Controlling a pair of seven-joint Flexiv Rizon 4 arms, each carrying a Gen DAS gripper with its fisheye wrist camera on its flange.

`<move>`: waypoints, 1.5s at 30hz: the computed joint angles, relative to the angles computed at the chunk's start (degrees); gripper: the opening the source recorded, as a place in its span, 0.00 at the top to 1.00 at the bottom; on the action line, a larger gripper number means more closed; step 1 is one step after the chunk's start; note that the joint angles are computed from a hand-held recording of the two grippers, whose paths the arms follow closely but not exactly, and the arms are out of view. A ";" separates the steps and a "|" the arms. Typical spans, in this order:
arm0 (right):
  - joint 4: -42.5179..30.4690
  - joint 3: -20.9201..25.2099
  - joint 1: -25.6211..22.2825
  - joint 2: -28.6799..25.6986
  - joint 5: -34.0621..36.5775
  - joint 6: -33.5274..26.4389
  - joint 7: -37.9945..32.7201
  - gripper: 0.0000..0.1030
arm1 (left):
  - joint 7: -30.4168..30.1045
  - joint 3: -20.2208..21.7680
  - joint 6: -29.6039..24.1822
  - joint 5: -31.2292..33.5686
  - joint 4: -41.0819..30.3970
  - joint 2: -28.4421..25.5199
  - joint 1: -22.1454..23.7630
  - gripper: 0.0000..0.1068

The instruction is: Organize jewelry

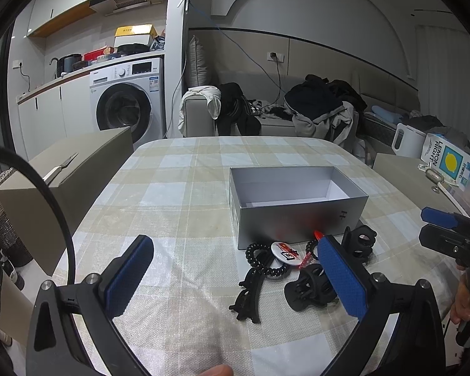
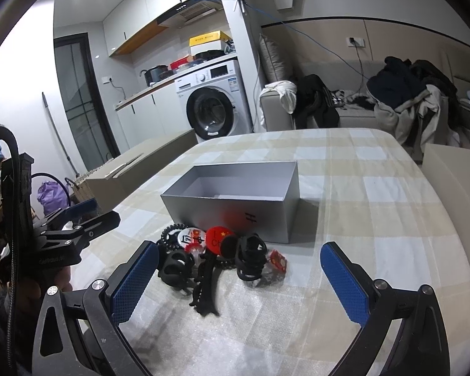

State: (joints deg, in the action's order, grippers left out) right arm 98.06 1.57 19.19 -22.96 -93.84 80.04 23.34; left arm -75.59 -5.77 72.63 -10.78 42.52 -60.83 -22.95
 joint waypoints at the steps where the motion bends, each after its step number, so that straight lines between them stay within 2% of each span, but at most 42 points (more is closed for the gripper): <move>1: 0.00 0.03 -0.06 -0.06 0.20 0.16 -0.11 0.00 | -0.06 0.04 -0.16 -0.01 -0.02 0.00 0.00 0.05; 8: 0.05 -0.20 0.21 -0.23 1.39 0.26 -0.93 0.00 | -0.05 0.00 -0.20 0.00 0.07 0.03 0.03 0.05; 15: 0.66 -1.11 1.60 -0.72 8.04 0.60 -4.63 0.00 | -0.22 0.14 -0.14 0.11 0.03 -0.03 0.02 0.04; 25: 0.47 -3.13 2.89 -1.12 8.50 2.47 -4.83 0.00 | -0.24 0.15 -0.86 0.15 -0.84 -0.53 0.11 0.05; 31: 0.34 -2.50 3.22 -2.16 14.19 2.43 -10.23 0.00 | 0.23 -0.04 -2.04 -0.18 -1.85 -1.14 0.35 0.05; 35: 0.09 -2.39 3.87 -3.55 21.98 4.09 -16.48 0.09 | 0.62 -0.54 -4.36 -0.86 -3.28 -1.98 0.71 0.05; 39: -1.11 0.03 3.32 -5.49 31.47 4.70 -25.62 0.20 | 0.01 0.28 -6.72 -0.73 -4.94 -2.82 0.60 0.05; 43: -1.89 -1.55 4.99 -6.28 35.62 5.51 -28.73 0.28 | -0.03 0.37 -7.81 -0.36 -5.16 -2.92 0.78 0.05; 45: -2.74 -0.79 5.00 -6.92 38.87 4.53 -31.96 0.31 | -0.08 0.40 -8.64 -0.28 -5.32 -2.97 0.84 0.05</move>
State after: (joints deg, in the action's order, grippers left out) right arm 95.32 0.78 24.19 -29.88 -54.97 84.57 -8.62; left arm -75.67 -5.38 63.99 -11.07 37.20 -63.80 -22.11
